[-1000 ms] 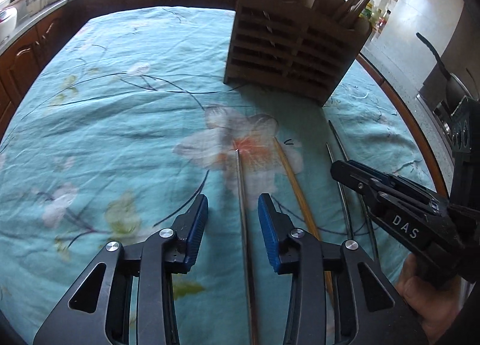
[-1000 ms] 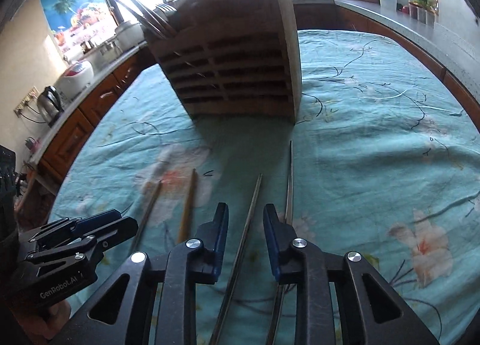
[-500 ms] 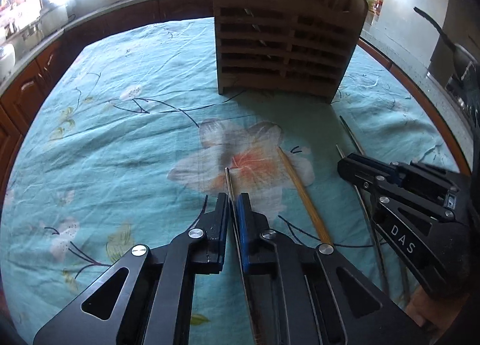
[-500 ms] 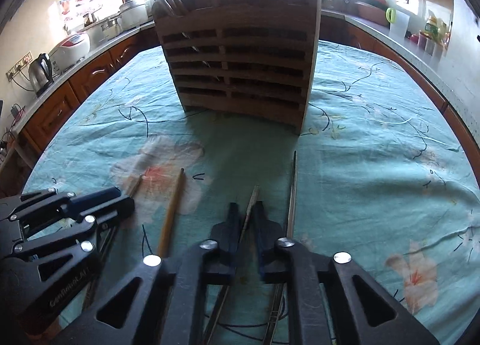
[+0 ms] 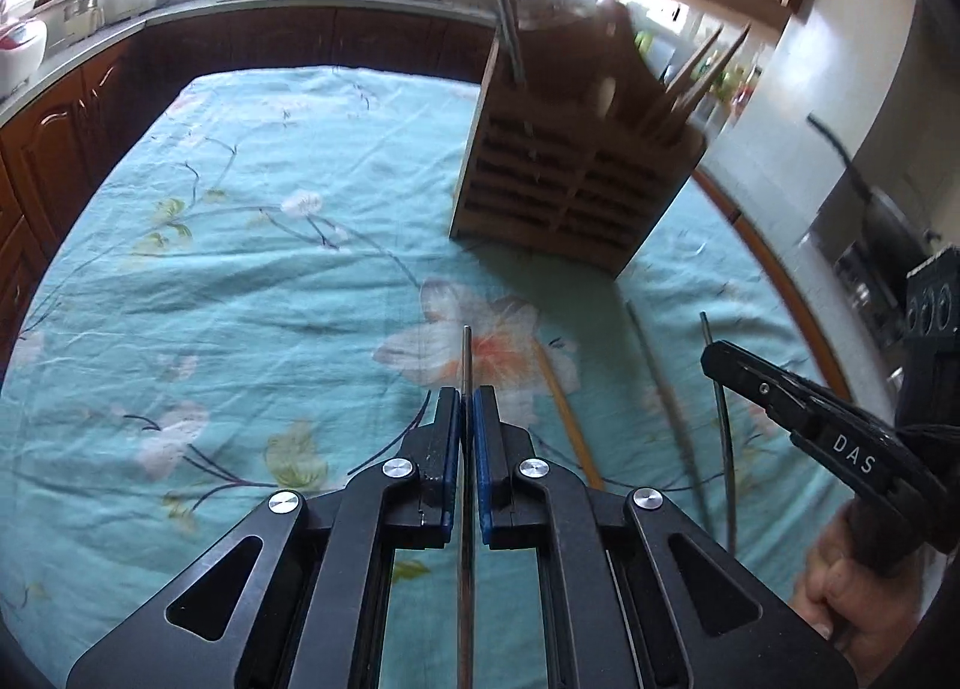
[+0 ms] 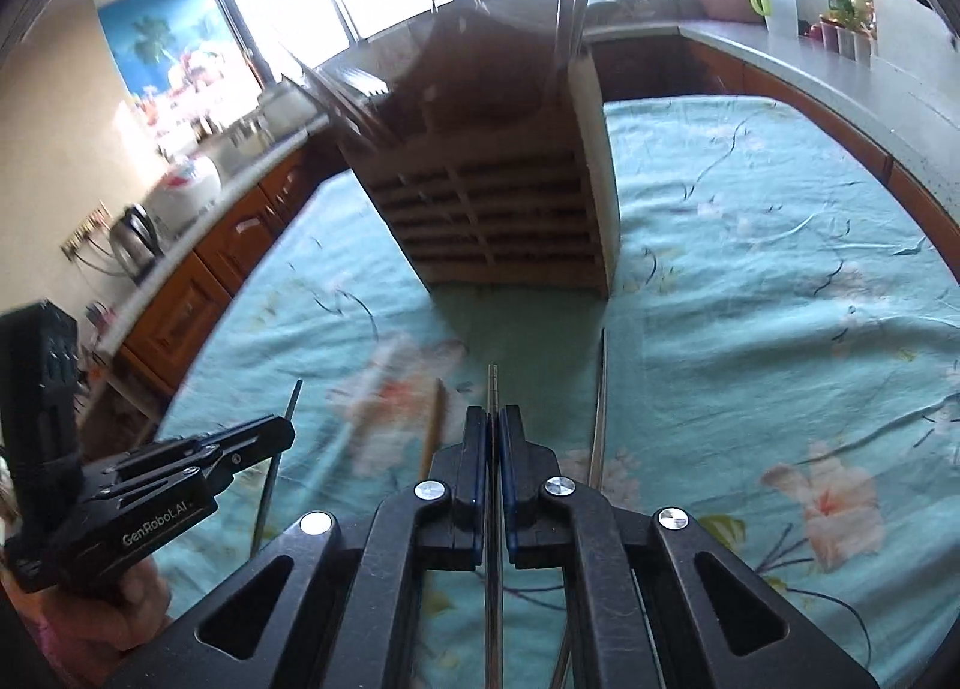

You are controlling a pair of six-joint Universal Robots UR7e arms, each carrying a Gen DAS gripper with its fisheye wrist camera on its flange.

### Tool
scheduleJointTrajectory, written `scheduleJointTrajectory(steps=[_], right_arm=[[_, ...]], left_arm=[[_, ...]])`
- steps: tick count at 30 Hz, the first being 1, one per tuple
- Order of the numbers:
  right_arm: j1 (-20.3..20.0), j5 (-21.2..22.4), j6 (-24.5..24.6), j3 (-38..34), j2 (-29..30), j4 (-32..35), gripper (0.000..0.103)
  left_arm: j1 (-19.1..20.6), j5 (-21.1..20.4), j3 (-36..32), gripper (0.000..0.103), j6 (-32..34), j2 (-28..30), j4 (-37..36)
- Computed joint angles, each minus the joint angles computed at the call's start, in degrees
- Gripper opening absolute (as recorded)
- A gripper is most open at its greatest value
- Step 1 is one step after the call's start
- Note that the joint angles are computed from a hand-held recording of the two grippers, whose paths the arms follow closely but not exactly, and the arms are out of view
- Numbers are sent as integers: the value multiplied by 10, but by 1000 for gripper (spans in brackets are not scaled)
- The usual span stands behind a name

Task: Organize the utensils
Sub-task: 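Lift both metal chopsticks and insert them into the wooden holder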

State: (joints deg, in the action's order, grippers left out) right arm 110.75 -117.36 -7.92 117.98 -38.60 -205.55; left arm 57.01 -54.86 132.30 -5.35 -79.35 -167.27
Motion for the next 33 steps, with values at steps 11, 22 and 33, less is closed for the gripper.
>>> scheduleJointTrajectory(steps=[11,22,33], right_arm=[[37,18,-7,23,-44,-70,4],[55,20,-27,26,-70,-97,4],[52,26,-38,20,-75,-105,4]], left_arm=[[-48,-22,18,4,5,-76,-16],[-73,-17,17,4,13,-99,-18],[-79,-12,6,4,25,-95,-37]])
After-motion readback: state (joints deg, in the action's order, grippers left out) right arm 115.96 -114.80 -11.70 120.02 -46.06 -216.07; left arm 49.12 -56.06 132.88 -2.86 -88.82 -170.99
